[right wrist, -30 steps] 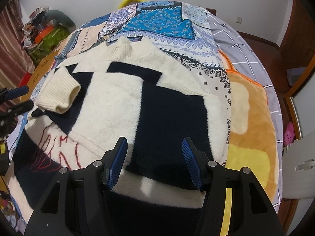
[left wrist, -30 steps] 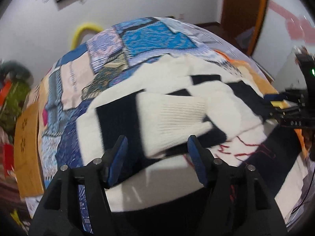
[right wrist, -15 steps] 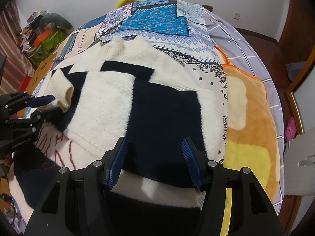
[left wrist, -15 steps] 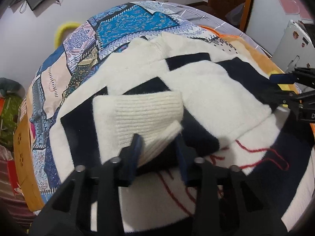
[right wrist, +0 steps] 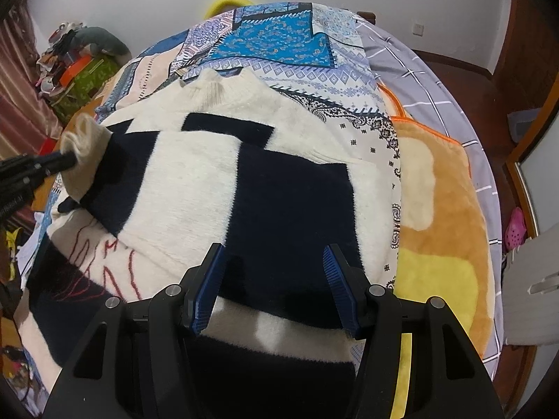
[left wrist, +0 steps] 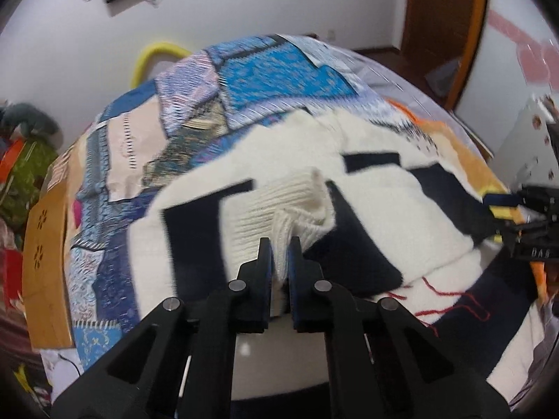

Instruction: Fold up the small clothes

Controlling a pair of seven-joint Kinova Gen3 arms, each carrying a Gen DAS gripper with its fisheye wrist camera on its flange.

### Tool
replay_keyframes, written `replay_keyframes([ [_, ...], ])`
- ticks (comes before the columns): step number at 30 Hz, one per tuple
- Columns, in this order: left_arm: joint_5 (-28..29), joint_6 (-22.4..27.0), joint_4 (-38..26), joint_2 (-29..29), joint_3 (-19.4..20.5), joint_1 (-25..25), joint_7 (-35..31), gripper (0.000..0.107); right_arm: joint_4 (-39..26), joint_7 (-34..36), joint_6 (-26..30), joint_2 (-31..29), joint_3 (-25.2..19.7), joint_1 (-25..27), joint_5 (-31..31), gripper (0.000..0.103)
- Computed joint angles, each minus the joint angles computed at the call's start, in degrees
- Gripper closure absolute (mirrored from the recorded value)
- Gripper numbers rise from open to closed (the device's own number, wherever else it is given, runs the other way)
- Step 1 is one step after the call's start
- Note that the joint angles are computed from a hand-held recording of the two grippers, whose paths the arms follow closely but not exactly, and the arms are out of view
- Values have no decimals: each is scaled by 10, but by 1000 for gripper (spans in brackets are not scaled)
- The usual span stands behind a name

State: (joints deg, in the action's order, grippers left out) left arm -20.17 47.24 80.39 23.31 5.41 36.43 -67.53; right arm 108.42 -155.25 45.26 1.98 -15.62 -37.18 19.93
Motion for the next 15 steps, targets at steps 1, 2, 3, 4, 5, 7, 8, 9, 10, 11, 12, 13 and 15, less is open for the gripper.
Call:
replay_keyframes([
  [1, -6, 0, 3, -4, -6, 2, 8, 99, -1, -1, 2, 0, -1, -1, 2, 49],
  [2, -14, -1, 9, -9, -14, 4, 21, 99, -3, -2, 5, 0, -2, -2, 4, 49],
  [3, -14, -1, 12, -13, -15, 0, 26, 99, -5, -3, 7, 0, -2, -3, 5, 49],
  [4, -15, -1, 16, -17, -17, -5, 34, 99, -7, -3, 9, 1, -2, -4, 6, 49],
  [5, -16, -2, 21, -20, -18, -10, 40, 99, -9, -4, 11, 1, -3, -5, 7, 49],
  [7, -17, -4, 30, -27, -19, -21, 49, 99, -12, -5, 15, 1, -4, -8, 9, 49],
  [8, -15, -5, 36, -31, -19, -28, 53, 99, -14, -5, 18, 2, -4, -9, 10, 49],
  [9, -13, -7, 42, -34, -17, -34, 54, 99, -16, -6, 21, 4, -5, -10, 11, 49],
  [10, -6, -9, 48, -38, -15, -44, 52, 99, -18, -6, 22, 5, -5, -12, 11, 49],
  [11, -3, -11, 53, -40, -14, -50, 53, 99, -20, -5, 24, 6, -5, -13, 11, 49],
  [12, 0, -12, 58, -42, -12, -55, 53, 99, -22, -5, 26, 8, -4, -14, 11, 49],
  [13, 3, -14, 64, -45, -11, -60, 52, 99, -23, -4, 27, 8, -4, -15, 10, 49],
  [15, 10, -17, 74, -47, -8, -70, 52, 99, -26, -4, 30, 10, -4, -17, 11, 49],
])
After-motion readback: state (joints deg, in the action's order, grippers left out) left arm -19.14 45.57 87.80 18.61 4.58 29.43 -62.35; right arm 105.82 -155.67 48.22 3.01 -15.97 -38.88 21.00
